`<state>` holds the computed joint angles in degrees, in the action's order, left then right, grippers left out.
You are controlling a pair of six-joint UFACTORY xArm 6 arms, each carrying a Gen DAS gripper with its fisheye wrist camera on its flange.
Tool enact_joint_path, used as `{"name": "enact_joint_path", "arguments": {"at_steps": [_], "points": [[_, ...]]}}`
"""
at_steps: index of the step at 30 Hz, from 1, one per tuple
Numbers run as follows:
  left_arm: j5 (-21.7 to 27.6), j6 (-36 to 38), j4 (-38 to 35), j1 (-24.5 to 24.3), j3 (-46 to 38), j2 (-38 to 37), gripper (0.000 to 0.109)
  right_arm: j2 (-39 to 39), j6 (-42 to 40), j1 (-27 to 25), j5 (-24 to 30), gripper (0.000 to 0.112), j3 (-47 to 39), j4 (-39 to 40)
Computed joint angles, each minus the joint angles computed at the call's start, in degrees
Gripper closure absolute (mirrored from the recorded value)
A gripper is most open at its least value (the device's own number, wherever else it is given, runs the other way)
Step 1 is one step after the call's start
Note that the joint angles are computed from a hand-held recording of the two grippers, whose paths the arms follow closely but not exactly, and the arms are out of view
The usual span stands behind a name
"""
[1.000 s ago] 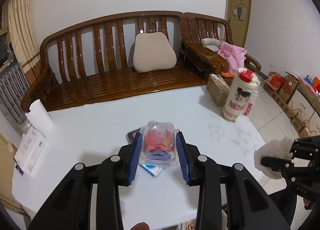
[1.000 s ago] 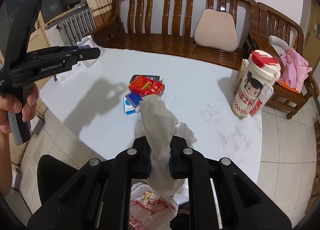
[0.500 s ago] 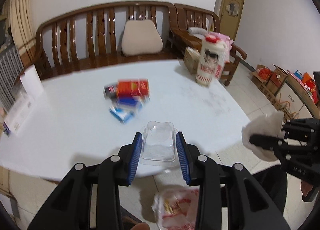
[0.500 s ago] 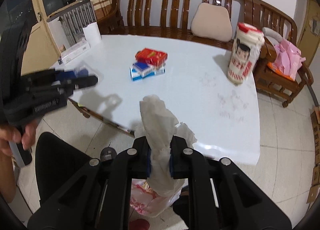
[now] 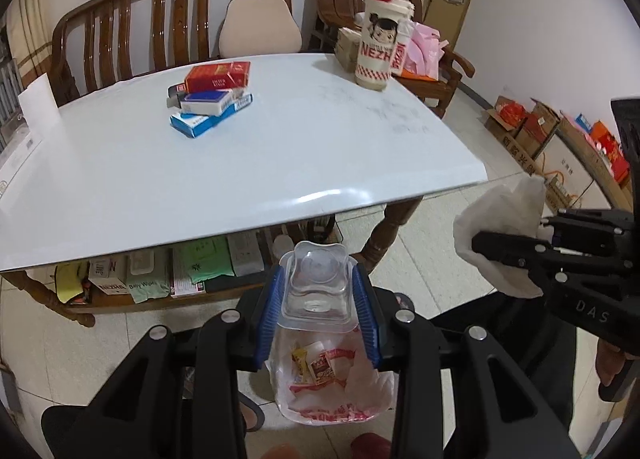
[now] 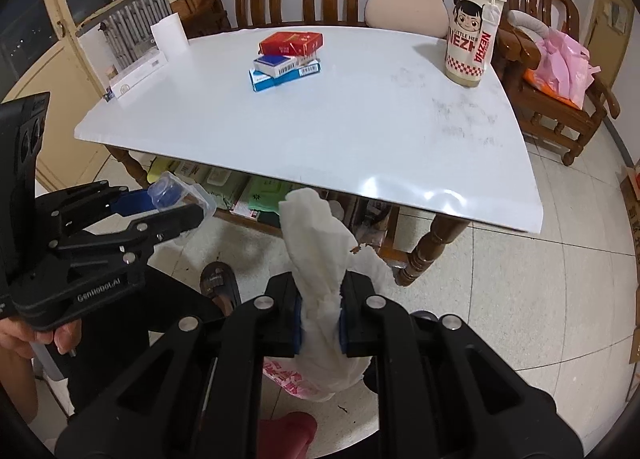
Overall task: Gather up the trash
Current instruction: 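Lift the container and tissue and carry both down over the white bag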
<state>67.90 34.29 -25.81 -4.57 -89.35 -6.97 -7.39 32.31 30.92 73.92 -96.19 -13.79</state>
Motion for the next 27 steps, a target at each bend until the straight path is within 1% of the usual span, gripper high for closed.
{"name": "enact_joint_path", "arguments": {"at_steps": [3, 6, 15, 17, 21, 22, 27], "points": [[-0.5, 0.2, -0.5, -0.1, 3.8, -2.1, 0.074, -0.9, 1.4, 0.6, -0.6, 0.1, 2.0, -0.6], [-1.1, 0.2, -0.5, -0.2, 7.0, -3.5, 0.074, -2.5, 3.1, 1.1, -2.3, 0.1, 5.7, -0.3], [-4.5, -2.3, 2.7, -2.1, 18.1, -6.7, 0.074, -5.1, 7.1, 1.4, -6.0, 0.1, 16.0, 1.3], [-6.0, -4.6, 4.8, -3.0, 20.3, -6.3, 0.074, -5.1, 7.6, 0.8, -7.4, 0.1, 18.3, 2.6], [-5.8, -8.7, 6.7, -3.7, 22.5, -3.3, 0.074, -4.7, 8.1, -0.8, -10.5, 0.1, 23.3, 5.5], [-5.8, -10.0, 7.6, -4.1, 23.4, -2.2, 0.074, -4.3, 7.4, -1.5, -11.8, 0.1, 24.8, 7.4], [-6.8, -13.8, 11.5, -6.8, 27.5, 1.6, 0.074, -0.9, 6.6, -3.6, -14.5, 0.1, 29.3, 11.1]]}}
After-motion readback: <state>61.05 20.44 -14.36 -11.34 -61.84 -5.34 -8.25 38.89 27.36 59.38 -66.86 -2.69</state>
